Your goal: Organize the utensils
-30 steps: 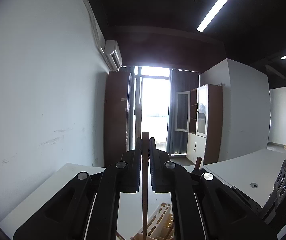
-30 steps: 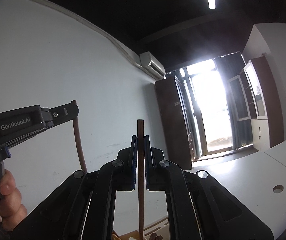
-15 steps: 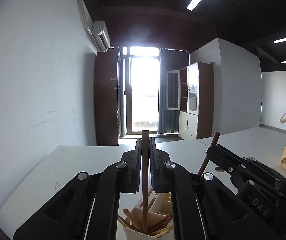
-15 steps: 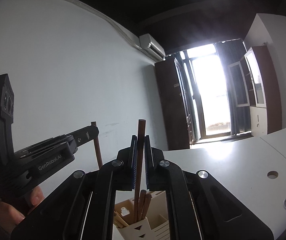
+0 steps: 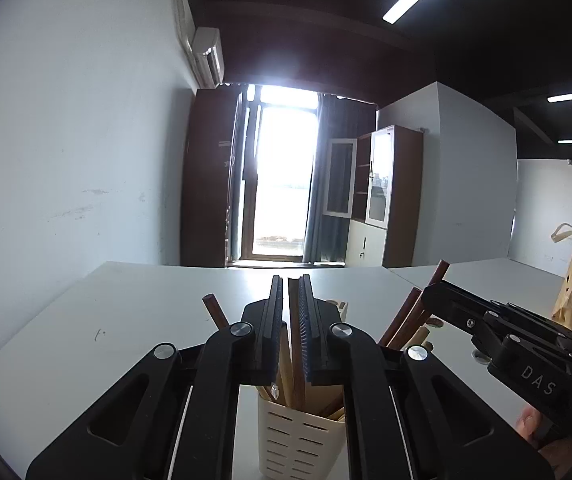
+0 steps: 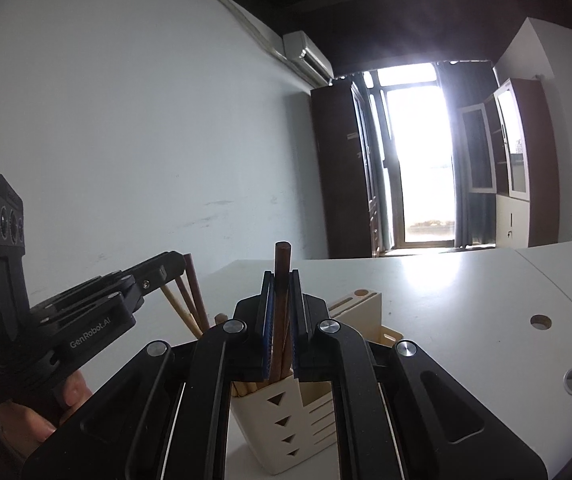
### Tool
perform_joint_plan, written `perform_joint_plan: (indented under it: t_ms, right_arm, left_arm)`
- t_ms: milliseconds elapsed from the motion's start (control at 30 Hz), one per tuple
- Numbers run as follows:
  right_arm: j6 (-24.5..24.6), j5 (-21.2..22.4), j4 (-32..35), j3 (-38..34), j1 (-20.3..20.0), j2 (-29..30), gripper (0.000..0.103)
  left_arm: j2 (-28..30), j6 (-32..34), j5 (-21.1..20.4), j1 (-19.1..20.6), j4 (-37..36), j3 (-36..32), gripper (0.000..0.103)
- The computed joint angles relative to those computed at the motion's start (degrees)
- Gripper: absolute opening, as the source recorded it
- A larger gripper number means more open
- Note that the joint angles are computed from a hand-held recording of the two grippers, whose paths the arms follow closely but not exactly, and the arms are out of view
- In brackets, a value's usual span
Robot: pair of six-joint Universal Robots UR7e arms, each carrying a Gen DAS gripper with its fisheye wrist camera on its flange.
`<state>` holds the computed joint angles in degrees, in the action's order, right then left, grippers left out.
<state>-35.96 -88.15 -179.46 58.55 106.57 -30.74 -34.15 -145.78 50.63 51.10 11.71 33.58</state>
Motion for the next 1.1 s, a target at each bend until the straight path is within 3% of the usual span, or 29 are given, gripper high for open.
perform_joint_plan:
  t_ms: [67, 100, 167, 233, 267, 333, 367, 400, 567, 700, 867, 933, 1033, 1100]
  right_arm:
    - [0.0, 0.3, -1.1, 0.7, 0.0, -0.3, 0.008]
    - [0.0, 0.1, -3.1, 1.5, 0.1, -0.4, 0.009]
    - [-0.4, 0.7, -7.3, 3.5, 0.0, -1.1, 0.026]
    - [-1.1, 1.3, -10.1, 5.9, 0.1, -2.5, 0.036]
    - [-1.4, 1.7, -11.4, 7.3, 0.2, -3.4, 0.036]
    - [-2.0, 2.5, -14.5, 10.4, 0.3, -5.2, 0.04]
    - [-2.4, 2.5, -15.9, 12.0, 0.3, -6.1, 0.049]
    - [-3.1, 2.2, -17.3, 13.7, 0.4, -7.1, 0.054]
    - [-7.0, -1.7, -20.3, 21.0, 0.6, -11.0, 0.072]
    - [-4.8, -6.8, -19.3, 25.4, 0.1, -13.0, 0.078]
    - [-5.7, -11.0, -22.1, 28.9, -1.2, -12.5, 0.079]
    - [-5.7, -10.9, -24.8, 30.1, -2.0, -11.9, 0.079]
    - [-6.9, -10.1, -29.6, 30.4, -2.8, -10.2, 0.079]
    - [-9.1, -10.8, -30.7, 29.8, -2.8, -8.9, 0.079]
  left_arm:
    - [-1.8, 0.2, 0.2, 0.0, -2.6, 3.7, 0.013]
    - [-2.7, -0.6, 0.8, 0.1, -3.0, 5.0, 0.028]
    - [-5.0, -1.8, 2.4, 0.2, -4.6, 8.6, 0.049]
    - [-7.6, -2.1, 3.1, -0.1, -6.9, 12.4, 0.049]
    - [-8.9, -2.1, 3.2, -0.4, -7.7, 14.3, 0.053]
    - [-11.8, -1.6, 3.0, -1.0, -9.3, 18.3, 0.071]
    - [-13.2, -0.9, 2.2, -1.5, -10.4, 20.4, 0.086]
    - [-14.7, 0.2, 1.2, -2.1, -11.9, 22.8, 0.093]
    - [-18.8, 10.0, -9.0, -5.4, -17.5, 31.0, 0.098]
    - [-17.8, 6.8, -14.7, -5.9, -12.9, 30.8, 0.098]
    - [-14.8, -6.0, -17.9, -4.5, -5.0, 30.0, 0.098]
    - [-15.4, -5.9, -18.3, -4.2, -8.8, 33.4, 0.097]
    - [-18.4, -0.4, -16.0, -4.1, -21.4, 42.2, 0.097]
    - [-17.8, -0.7, -15.6, -4.0, -20.3, 42.2, 0.097]
